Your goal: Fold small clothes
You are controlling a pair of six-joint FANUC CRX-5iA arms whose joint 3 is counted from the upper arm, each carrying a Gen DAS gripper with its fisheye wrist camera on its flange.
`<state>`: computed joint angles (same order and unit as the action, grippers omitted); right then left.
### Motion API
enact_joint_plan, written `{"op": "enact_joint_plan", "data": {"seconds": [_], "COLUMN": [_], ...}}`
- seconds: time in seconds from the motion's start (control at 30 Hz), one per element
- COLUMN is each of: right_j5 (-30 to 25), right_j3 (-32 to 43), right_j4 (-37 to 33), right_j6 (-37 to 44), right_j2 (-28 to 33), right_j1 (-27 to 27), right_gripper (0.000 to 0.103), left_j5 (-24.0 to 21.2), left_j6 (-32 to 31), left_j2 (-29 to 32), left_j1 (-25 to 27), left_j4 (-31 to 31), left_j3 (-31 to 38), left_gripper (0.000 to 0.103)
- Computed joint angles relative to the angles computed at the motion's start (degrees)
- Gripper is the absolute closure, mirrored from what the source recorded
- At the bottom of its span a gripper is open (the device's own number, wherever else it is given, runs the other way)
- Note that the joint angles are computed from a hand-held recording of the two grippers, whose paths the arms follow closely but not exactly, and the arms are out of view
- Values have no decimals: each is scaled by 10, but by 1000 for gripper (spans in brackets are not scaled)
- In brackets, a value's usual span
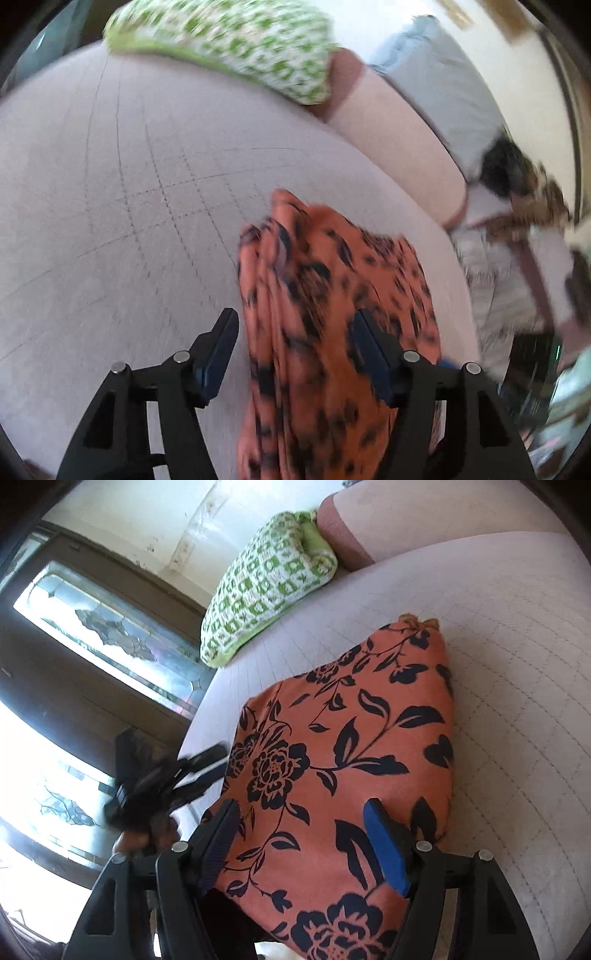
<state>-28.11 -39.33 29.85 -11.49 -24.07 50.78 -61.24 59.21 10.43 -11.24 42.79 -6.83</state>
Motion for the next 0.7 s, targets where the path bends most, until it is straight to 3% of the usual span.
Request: {"op": "enact_joint_plan", "data": {"seconds": [0.1, 0.2, 0.23, 0.37, 0.53, 0.7], "right_j5": [-18, -36, -45, -86, -114, -141], "right_j3": [-33, -55, -60, -36, -48, -49], "right_j4": [55, 87, 86, 24, 68, 53], "right_j6": [-73, -123, -133, -84, -125, -129], "right_j2": [-38, -63, -69, -65, -87, -98], "right_j1": [23, 42, 50, 64, 77, 78], "right_gripper": [30, 28, 28, 28, 27, 26], "left_j5": [5, 25, 22, 29, 37, 42], "left_j6": [-14, 30, 62, 109, 108, 116], "left_j2": [-47, -70, -66, -71, -86, -86], "left_j1": [0, -19, -28, -51, -63, -67], "left_j4": [-33, -116, -156, -209, -223, -226], "left_j3": [-35, -43, -34, -20, -10, -2], "left_gripper": [38, 38, 38, 38, 38, 38]}}
